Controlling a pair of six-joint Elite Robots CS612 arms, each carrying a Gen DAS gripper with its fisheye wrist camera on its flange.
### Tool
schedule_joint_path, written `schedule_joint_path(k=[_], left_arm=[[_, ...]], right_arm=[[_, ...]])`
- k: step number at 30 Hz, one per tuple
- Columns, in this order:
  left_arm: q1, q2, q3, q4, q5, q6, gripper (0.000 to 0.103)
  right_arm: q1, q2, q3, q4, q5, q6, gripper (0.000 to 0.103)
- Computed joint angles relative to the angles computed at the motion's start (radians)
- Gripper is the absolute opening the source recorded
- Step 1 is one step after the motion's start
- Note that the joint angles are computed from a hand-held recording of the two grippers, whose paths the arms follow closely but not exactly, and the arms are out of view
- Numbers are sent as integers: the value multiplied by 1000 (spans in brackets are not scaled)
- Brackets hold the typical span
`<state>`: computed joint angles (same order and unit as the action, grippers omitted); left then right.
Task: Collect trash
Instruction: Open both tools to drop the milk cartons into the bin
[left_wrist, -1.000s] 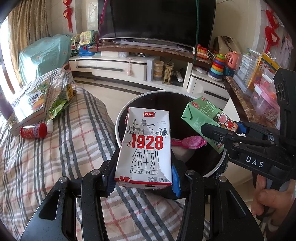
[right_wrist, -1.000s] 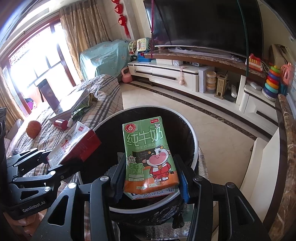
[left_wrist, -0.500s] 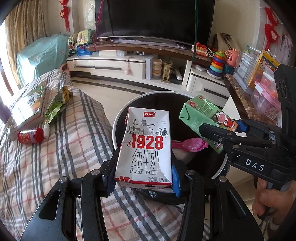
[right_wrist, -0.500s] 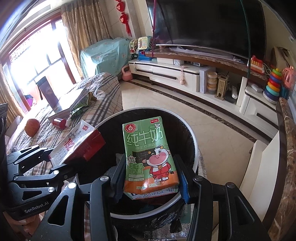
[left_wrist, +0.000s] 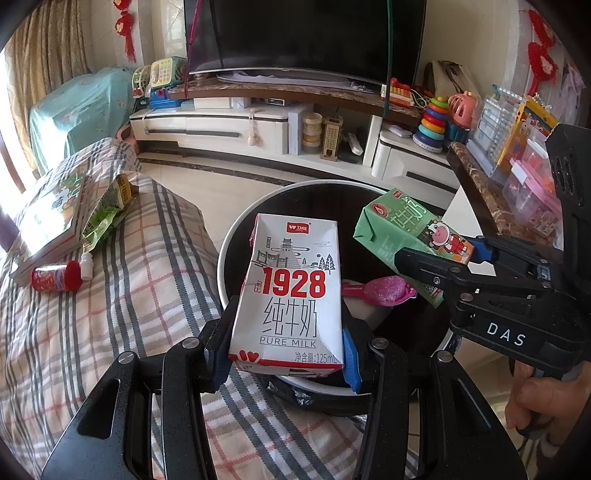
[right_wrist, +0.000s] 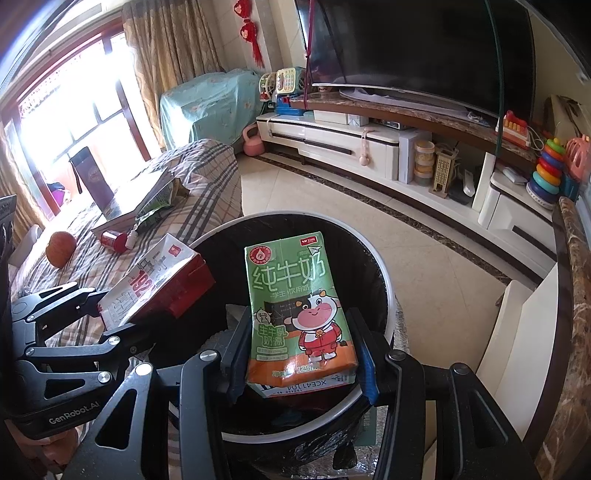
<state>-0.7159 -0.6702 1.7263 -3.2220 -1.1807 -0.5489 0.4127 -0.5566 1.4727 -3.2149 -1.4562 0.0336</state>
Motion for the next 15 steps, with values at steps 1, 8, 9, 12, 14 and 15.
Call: schedule_joint_path(k=[1,8,9,12,14,15], left_arm=[[0,0,-2,2,0,2,46],[2,1,-7,12,-1,3,46],[3,1,-7,11,-1,4,46],[3,2,-8,12,-1,5,46],[3,2,-8,13,-1,8,46],[4,3,-8,13,-1,10,46]], right_arm=[[0,0,0,2,1,0,48],[-3,1,-3,12,7,4,48],[-2,1,-4,12,7,3,48],[-2,2,-5,13,7,1,48],[-2,3,-6,13,7,1,48],[-2,3,-6,13,7,1,48]])
